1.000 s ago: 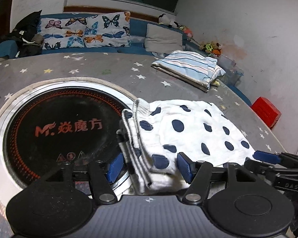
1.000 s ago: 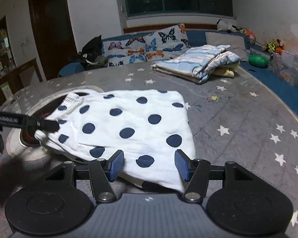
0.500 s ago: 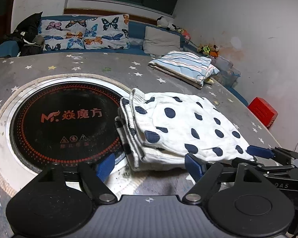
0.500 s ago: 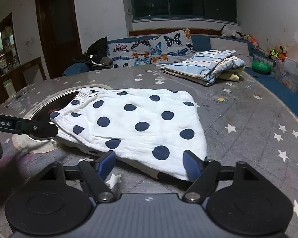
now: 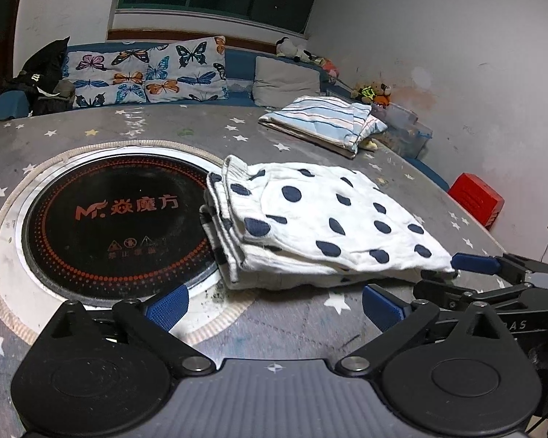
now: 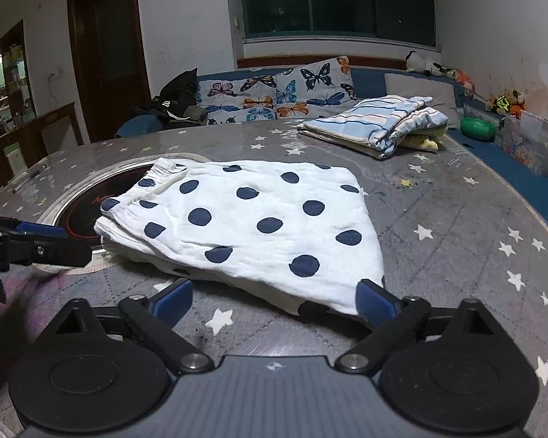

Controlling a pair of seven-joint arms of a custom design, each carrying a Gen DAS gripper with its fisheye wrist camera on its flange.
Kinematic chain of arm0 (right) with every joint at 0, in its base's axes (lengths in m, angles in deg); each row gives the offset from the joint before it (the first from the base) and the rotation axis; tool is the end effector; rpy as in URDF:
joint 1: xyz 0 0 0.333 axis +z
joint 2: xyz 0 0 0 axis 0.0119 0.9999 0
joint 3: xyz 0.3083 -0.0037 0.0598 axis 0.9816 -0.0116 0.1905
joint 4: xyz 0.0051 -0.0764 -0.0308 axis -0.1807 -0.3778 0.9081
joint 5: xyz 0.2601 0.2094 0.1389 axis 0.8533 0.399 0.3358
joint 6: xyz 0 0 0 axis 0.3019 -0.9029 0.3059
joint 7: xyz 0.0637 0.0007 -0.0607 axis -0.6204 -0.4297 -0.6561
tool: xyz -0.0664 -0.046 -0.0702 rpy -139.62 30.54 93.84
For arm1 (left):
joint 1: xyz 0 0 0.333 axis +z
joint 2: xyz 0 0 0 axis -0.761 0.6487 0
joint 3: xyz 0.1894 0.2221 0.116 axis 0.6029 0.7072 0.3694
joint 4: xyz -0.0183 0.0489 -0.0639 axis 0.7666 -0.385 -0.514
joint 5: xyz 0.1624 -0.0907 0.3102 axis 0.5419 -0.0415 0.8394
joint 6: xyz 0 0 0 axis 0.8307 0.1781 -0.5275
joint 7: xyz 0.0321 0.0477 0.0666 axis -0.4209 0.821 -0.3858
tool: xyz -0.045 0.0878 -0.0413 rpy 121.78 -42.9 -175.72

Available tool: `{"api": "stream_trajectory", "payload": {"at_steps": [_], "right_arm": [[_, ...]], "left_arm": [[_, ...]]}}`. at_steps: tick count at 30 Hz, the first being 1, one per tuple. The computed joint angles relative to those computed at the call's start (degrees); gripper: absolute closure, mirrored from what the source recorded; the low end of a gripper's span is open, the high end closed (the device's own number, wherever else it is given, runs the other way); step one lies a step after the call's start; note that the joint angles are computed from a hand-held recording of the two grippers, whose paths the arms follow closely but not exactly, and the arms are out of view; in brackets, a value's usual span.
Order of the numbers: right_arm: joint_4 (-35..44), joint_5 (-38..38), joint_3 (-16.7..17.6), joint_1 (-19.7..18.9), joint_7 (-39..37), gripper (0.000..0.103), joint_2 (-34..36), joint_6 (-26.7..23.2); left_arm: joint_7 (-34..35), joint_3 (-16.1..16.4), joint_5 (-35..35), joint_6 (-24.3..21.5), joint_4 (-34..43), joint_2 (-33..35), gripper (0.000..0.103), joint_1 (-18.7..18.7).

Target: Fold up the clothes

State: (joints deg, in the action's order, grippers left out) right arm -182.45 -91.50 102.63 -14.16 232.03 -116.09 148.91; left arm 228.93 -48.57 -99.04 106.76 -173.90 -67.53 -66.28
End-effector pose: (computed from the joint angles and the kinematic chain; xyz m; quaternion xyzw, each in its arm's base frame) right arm 0.3375 0.1840 0.4690 -0.5519 0.6988 -0.3277 0.3158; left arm 0.4908 -0.2509 0.4763 -0.4041 0.8019 -0.4344 0.0696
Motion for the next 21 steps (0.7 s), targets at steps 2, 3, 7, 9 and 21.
{"api": "stream_trajectory", "payload": {"at_steps": [2, 3, 7, 9, 21], "right_arm": [[-0.1, 0.1, 0.0, 0.3, 0.2, 0.001, -0.2, -0.2], [-0.1, 0.2, 0.1, 0.6, 0.3, 0.000, -0.3, -0.4], [-0.1, -0.1, 0.8, 0.8, 1.1, 0.000, -1.1, -1.3], [-0.1, -0.3, 1.1, 0.9, 1.8, 0.000, -1.4, -1.5], [1.2, -2.8, 2.2, 2.9, 8.0, 0.000, -1.8, -6.0]], "left_arm": [[0.1, 0.0, -0.4, -0.2, -0.5, -0.3, 0.000, 0.0], [0.0, 0.1, -0.4, -0.3, -0.7, -0.5, 0.000, 0.0], [0.8, 0.3, -1.8, -0.6, -1.5, -1.2, 0.000, -0.1], [1.2, 0.5, -2.4, -0.9, -1.9, -1.5, 0.000, -0.2], [6.0, 1.7, -7.6, -3.3, -4.2, -4.2, 0.000, -0.8]]}}
